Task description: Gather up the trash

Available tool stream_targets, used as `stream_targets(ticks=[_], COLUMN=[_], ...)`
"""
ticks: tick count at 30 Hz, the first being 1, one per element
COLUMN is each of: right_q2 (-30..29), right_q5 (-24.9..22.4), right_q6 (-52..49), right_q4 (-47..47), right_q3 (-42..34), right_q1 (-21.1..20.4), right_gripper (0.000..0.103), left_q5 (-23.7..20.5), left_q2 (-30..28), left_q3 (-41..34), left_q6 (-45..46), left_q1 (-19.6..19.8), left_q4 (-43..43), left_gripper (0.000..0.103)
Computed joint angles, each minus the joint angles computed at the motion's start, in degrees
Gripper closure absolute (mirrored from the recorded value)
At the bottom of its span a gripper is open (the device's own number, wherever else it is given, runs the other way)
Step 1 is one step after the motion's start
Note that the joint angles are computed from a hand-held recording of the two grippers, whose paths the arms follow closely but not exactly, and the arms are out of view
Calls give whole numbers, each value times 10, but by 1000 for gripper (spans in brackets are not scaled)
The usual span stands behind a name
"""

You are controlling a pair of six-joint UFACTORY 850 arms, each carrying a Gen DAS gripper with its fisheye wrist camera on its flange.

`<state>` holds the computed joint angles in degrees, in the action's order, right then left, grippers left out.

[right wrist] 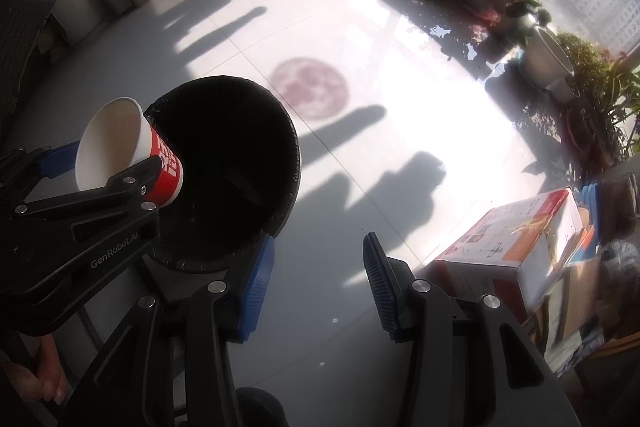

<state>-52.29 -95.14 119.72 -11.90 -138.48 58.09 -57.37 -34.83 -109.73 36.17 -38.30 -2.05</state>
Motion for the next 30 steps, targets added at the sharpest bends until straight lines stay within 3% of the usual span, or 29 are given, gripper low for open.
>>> stream_targets(ticks=[12,30], right_q2=[45,45], right_q5=[52,75], right_q6=[27,38], right_q4=[13,22], right_q3=[101,118], right_q1=[-2,3], right_gripper=[58,58], left_q5=[26,24], left_q2=[-5,-51], left_q3=[29,18], left_q6=[-7,-11], left_q1=[-12,-13], left_q4=[17,14], left_gripper=[36,35])
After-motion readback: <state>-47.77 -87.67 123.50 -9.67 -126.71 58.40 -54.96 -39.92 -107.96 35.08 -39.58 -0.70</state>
